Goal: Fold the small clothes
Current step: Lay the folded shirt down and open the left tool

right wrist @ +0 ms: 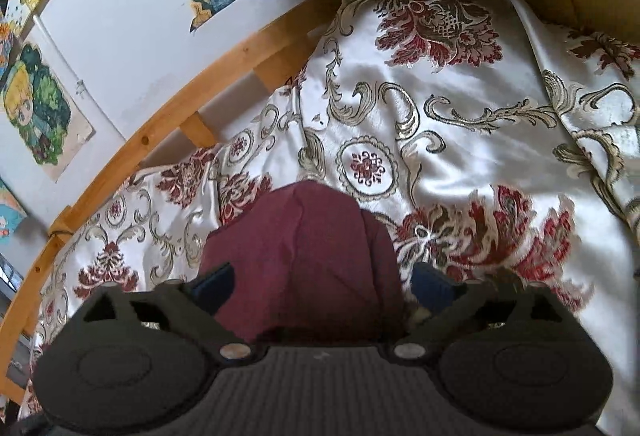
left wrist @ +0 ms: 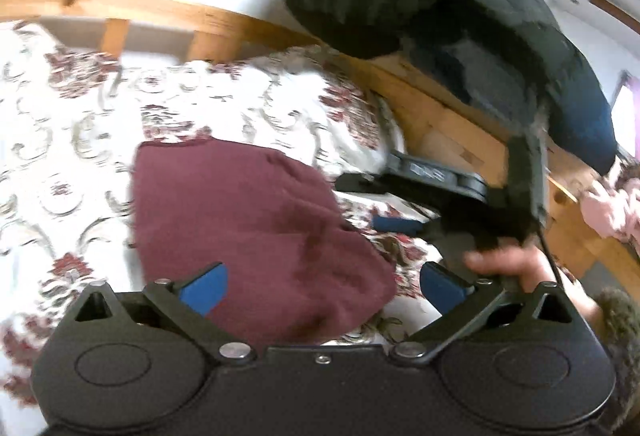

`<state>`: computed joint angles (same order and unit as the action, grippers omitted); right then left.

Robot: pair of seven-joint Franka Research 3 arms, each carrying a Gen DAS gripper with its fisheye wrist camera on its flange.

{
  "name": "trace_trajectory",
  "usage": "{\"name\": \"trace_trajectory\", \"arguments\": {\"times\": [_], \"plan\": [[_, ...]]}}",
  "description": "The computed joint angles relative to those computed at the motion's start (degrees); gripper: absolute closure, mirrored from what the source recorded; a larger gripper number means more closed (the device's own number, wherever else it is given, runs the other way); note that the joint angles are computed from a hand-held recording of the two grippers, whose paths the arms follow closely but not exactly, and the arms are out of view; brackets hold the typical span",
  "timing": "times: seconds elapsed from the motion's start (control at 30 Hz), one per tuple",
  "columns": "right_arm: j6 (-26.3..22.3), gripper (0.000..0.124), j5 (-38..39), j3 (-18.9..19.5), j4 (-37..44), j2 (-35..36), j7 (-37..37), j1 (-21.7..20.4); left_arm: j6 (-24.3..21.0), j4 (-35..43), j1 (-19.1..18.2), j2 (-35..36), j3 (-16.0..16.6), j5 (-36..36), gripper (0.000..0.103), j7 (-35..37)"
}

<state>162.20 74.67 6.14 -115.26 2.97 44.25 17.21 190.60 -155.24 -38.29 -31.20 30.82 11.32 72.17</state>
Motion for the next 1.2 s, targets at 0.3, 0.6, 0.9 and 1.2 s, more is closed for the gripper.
{"name": "trace_trajectory", "arguments": {"times": [0.3, 0.6, 0.9, 1.2], "plan": [[3.53, 0.021, -52.96, 0.48, -10.09, -5.81, 35.35, 0.88, -3.38, -2.23, 12.57, -1.27, -8.92, -5.32, 0.001, -6.49], [-0.23, 0.021, -54.66, -1.25, -11.33, -7.59, 40.22, 0.96, -8.38, -1.21, 13.08, 1.5, -9.52, -8.96, 0.001, -3.81], [0.31, 0.021, -42.46, -2.29, -10.83, -7.17, 32.1, 2.02, -13.77, 0.6, 11.61, 3.52, -9.25, -15.54, 0.001, 2.22], [4.99, 0.021, -17.05, -2.61, -7.44, -4.19, 18.43, 3.07, -15.32, 1.65, 10.64, 4.66, -9.33, -23.91, 0.001, 6.94]]}}
